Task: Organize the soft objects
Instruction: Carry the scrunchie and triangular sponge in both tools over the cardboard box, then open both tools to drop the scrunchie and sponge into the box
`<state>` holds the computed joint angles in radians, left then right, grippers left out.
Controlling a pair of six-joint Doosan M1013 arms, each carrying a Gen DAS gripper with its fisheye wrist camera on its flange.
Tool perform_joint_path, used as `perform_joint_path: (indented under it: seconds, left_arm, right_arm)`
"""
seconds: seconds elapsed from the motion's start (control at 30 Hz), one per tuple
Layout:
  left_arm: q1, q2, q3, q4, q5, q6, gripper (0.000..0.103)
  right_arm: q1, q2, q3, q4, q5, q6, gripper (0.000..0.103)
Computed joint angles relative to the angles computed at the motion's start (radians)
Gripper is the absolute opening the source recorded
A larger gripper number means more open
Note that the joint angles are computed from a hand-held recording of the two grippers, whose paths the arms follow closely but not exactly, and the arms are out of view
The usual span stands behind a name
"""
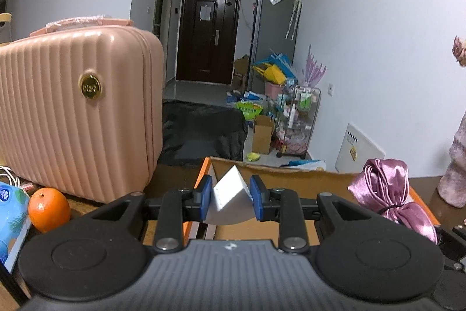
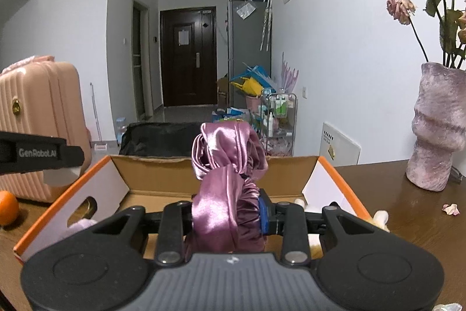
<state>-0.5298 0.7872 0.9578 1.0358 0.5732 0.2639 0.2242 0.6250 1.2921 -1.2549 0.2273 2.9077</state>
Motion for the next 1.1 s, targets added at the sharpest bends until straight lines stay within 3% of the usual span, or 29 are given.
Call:
perform_joint_path:
  seconds: [0.6,0.73,0.77,0.83,0.9,0.93,1.0,1.1]
  left_arm:
    - [-0.007,0.013,-0.010,-0.011,0.009,0.063,0.030]
    - [-0.007,0.010,-0.002,0.005,-0.001,0.045,0.036]
    - [-0.007,0.009,-0.001,0.011,-0.002,0.036,0.043]
    - [-0.008,0.006,0.004,0.040,0.003,0.001,0.058]
    - [-0.014,0.007,0.005,0.082,0.033,-0.044,0.092]
    - [-0.017,0.007,0.007,0.116,0.049,-0.080,0.099]
    - [-0.022,0.007,0.011,0.170,0.078,-0.135,0.103]
    - [-0.017,0.003,0.013,0.145,0.064,-0.133,0.103]
  right_arm:
    - [-0.003,0.009,-0.017,0.169,0.015,-0.185,0.032]
    - [-0.006,0.012,-0.022,0.209,0.016,-0.228,0.039]
    - [-0.004,0.010,-0.019,0.185,0.020,-0.208,0.040]
    - [0.000,0.010,-0.016,0.098,0.038,-0.135,0.064]
    - [0.001,0.007,-0.005,-0.005,0.041,-0.035,0.084]
    - [0.002,0.005,0.001,-0.067,0.041,0.030,0.089]
    - [0.003,0.002,0.012,-0.179,0.041,0.145,0.096]
    - [0.004,0.001,0.018,-0.253,0.045,0.215,0.103]
